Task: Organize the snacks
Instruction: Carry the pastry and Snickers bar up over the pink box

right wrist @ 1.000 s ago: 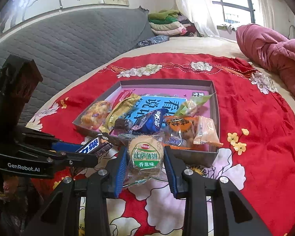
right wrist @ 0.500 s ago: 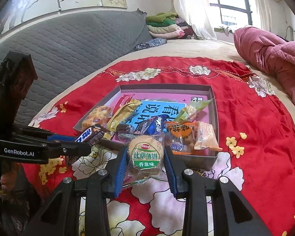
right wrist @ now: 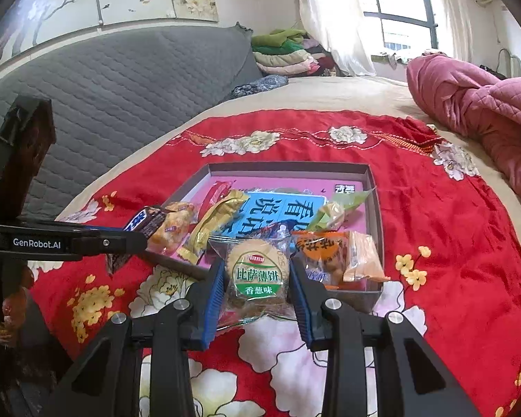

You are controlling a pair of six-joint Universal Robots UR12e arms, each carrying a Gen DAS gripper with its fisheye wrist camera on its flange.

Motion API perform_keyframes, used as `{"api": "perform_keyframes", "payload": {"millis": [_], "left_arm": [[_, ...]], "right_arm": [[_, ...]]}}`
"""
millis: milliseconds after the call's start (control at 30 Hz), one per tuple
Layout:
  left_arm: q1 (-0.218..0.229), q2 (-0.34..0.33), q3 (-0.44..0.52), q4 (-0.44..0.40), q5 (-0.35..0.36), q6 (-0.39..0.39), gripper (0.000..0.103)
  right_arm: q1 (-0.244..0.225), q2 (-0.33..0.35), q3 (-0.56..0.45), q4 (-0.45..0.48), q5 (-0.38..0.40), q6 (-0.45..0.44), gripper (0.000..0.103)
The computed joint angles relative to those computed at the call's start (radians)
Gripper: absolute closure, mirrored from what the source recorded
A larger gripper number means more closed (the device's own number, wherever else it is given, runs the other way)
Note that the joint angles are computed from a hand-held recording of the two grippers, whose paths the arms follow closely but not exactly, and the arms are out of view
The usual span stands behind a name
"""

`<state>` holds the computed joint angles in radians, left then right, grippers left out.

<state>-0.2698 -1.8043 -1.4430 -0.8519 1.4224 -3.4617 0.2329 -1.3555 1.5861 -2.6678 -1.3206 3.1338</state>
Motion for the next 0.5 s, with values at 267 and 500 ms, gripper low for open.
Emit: {"api": "perform_keyframes", "payload": {"millis": [267, 500], "left_arm": [[0.014, 0.004, -0.01, 0.025, 0.009, -0.028, 0.073], [0.022, 0.001, -0.014, 0.053, 0.027, -0.055, 0.073]], "right_arm": [[0.015, 0.02, -0.03, 0.008, -0.041, 0.013, 0.066], [0.024, 0.036, -0.053, 0.011, -0.057, 0.028, 0.066]]}}
